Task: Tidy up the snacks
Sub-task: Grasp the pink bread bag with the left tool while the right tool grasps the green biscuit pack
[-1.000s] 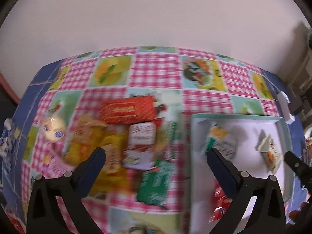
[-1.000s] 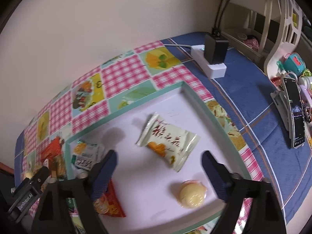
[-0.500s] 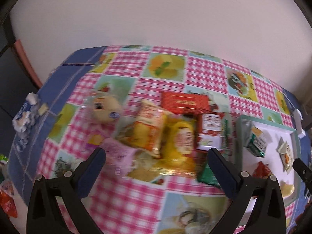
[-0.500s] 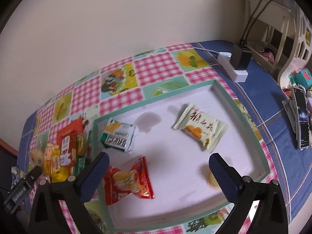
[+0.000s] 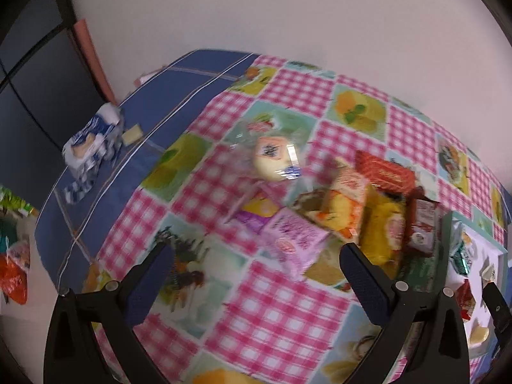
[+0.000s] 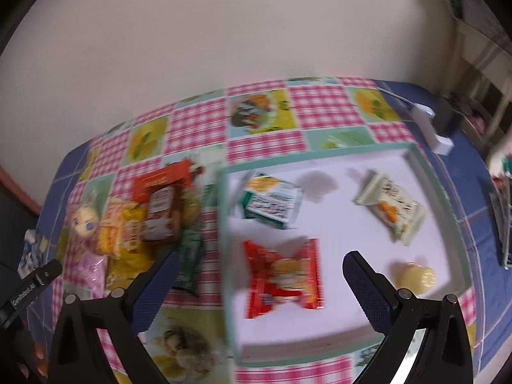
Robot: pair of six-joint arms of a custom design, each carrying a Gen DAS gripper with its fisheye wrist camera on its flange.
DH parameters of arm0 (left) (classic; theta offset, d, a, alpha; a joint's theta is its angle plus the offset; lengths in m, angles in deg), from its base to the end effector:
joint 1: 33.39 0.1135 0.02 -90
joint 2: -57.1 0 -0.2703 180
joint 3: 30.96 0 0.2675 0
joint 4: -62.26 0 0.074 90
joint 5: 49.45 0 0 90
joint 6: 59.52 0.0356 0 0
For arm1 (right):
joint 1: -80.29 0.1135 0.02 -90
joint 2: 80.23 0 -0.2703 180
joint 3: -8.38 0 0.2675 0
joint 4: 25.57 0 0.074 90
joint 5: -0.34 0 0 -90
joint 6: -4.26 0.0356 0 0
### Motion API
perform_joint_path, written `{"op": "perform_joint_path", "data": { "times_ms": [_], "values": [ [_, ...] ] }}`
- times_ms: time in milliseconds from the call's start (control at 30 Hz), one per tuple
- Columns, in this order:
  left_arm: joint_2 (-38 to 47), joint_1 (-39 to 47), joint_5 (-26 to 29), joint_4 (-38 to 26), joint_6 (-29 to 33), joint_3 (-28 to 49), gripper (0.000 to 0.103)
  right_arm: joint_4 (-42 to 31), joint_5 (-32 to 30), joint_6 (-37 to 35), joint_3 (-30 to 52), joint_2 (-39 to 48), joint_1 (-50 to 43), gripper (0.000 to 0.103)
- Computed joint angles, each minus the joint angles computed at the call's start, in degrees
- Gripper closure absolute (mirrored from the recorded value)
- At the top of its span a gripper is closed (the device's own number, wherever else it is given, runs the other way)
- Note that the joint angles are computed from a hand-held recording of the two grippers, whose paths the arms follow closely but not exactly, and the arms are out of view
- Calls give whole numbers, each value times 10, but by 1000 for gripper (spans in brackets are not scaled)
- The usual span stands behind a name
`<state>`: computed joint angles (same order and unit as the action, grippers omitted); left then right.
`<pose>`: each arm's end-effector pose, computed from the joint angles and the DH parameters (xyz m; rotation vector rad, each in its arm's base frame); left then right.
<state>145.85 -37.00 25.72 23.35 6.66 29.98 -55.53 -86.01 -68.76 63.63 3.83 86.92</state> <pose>0.2935 -0.0094 0.1593 -0.5410 2.6259 0.2080 0.2816 0.0304 0.1598 0.2570 2.5820 0.0674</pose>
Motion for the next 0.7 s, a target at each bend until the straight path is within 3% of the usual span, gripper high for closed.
{"op": "perform_joint_path", "data": {
  "times_ms": [333, 700],
  "values": [
    [8, 77, 56, 6, 38, -6, 0, 19, -22, 73, 47, 77, 98, 1],
    [102, 80, 113, 57, 49, 31, 0, 33, -57, 89, 78, 158, 86, 25]
  ]
}}
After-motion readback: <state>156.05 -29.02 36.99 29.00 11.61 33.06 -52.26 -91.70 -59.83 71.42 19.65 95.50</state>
